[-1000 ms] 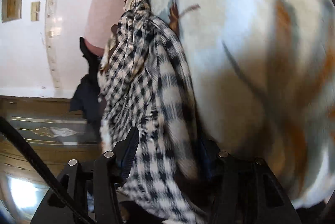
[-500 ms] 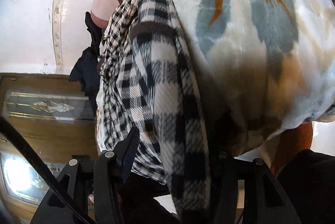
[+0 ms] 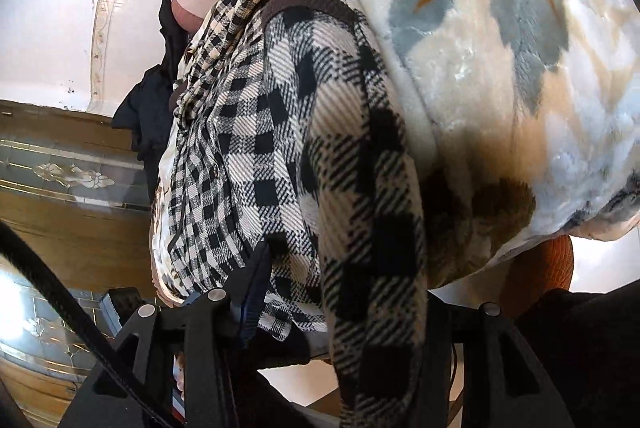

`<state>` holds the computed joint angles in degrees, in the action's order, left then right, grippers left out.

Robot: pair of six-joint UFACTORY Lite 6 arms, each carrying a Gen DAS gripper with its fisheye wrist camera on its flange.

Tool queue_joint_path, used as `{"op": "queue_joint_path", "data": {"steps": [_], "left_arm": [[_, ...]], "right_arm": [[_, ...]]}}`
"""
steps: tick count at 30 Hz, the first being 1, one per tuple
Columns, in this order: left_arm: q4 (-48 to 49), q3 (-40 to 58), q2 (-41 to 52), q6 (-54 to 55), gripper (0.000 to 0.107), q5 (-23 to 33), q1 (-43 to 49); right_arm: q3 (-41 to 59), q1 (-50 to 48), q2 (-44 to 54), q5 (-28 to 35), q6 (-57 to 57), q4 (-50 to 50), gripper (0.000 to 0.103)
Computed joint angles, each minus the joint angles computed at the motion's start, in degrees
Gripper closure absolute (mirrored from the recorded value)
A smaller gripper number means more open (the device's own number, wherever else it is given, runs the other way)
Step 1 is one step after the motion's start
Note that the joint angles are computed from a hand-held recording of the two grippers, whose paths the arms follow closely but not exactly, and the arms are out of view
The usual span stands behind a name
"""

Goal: Fold large clothes

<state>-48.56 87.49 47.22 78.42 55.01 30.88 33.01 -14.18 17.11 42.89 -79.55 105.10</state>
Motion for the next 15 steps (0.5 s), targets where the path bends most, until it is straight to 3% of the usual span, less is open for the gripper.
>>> {"op": "queue_joint_path", "data": {"steps": [6,8,9,11,12,15], "left_arm": [[-0.09,-2.04,-1.42,0.51,0.047,-2.94,-1.0],[0.74,-4.62,-3.68,0.61,0.066,-7.49,-2.11],[2.27,-4.3,-3.97,-0.81,0.082,-8.86,-2.47],[4.32,1.49,-0.85,-5.26,0.099,-4.39,-1.29],[5.01,6.82,1.95,-8.26,0.1,0.45,-0.05],[3.85,13.53,3.7,-10.41,0.1,7.25,3.11]], "right_arm": [[-1.63,-0.5,-0.6,-0.85,-0.36,-1.3,0.053],[-1.66,0.48,-0.74,-2.16,-0.5,-1.0,0.064],[-1.47,1.39,-0.92,-3.31,-0.27,-0.53,0.069],[-2.02,2.02,-2.25,-4.68,-0.02,-0.23,0.087],[-2.57,2.23,-3.37,-4.93,-0.11,0.18,0.09],[-6.26,1.49,-9.32,-4.69,-0.84,0.23,0.093]]}}
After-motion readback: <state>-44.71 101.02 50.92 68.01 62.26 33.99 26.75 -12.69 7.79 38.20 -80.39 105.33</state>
